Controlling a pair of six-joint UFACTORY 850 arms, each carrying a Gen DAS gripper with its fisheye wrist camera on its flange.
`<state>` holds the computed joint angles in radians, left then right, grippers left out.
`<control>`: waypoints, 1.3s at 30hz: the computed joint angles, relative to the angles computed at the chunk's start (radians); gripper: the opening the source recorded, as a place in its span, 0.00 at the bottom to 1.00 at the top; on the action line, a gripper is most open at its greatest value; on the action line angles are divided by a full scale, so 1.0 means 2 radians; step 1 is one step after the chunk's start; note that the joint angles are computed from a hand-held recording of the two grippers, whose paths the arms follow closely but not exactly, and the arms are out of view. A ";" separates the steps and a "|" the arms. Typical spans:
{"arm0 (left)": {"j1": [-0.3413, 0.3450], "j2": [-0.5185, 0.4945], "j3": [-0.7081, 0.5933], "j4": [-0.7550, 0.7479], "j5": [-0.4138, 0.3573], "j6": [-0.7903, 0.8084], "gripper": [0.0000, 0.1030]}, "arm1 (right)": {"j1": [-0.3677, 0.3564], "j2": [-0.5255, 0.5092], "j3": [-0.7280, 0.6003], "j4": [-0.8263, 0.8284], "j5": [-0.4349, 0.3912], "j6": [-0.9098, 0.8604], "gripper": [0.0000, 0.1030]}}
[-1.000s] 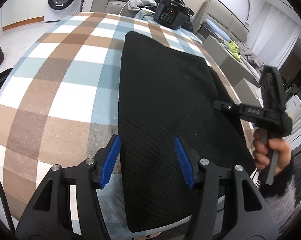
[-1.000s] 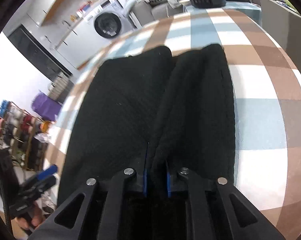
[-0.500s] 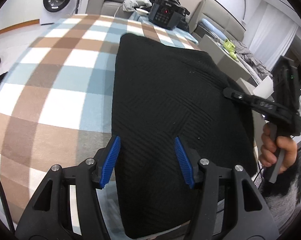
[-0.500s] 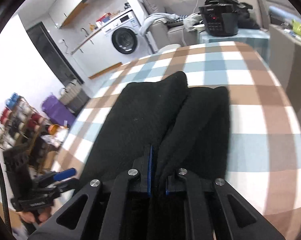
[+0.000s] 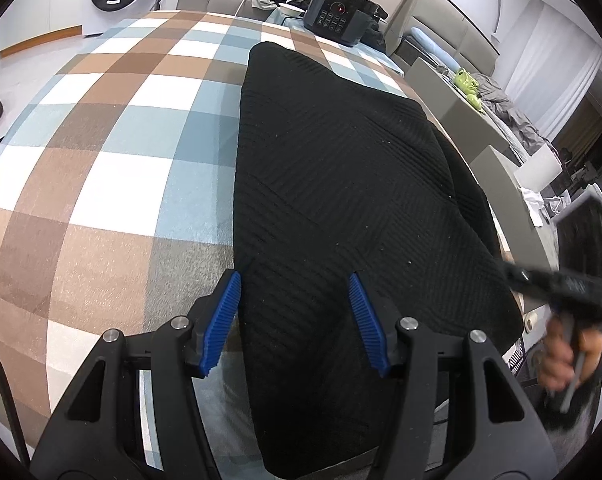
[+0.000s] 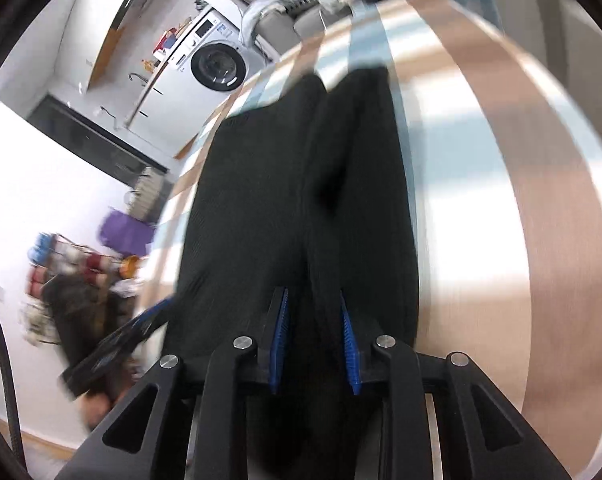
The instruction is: Fold small clothes
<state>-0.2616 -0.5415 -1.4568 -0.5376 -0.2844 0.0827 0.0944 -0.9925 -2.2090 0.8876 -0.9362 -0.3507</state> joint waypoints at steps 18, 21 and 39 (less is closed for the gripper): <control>-0.012 0.023 0.007 0.005 0.017 0.014 0.52 | 0.005 0.099 0.139 -0.051 0.089 -0.007 0.16; -0.021 0.021 -0.001 -0.021 0.012 0.051 0.52 | 0.005 0.098 0.134 0.000 0.091 -0.056 0.25; -0.059 -0.031 -0.062 -0.054 -0.044 0.116 0.52 | 0.022 0.020 0.026 -0.041 0.059 -0.023 0.10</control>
<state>-0.3803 -0.6030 -1.5806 -0.6464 -0.3716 0.3142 0.1387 -0.9527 -2.1563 0.8059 -0.8188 -0.3961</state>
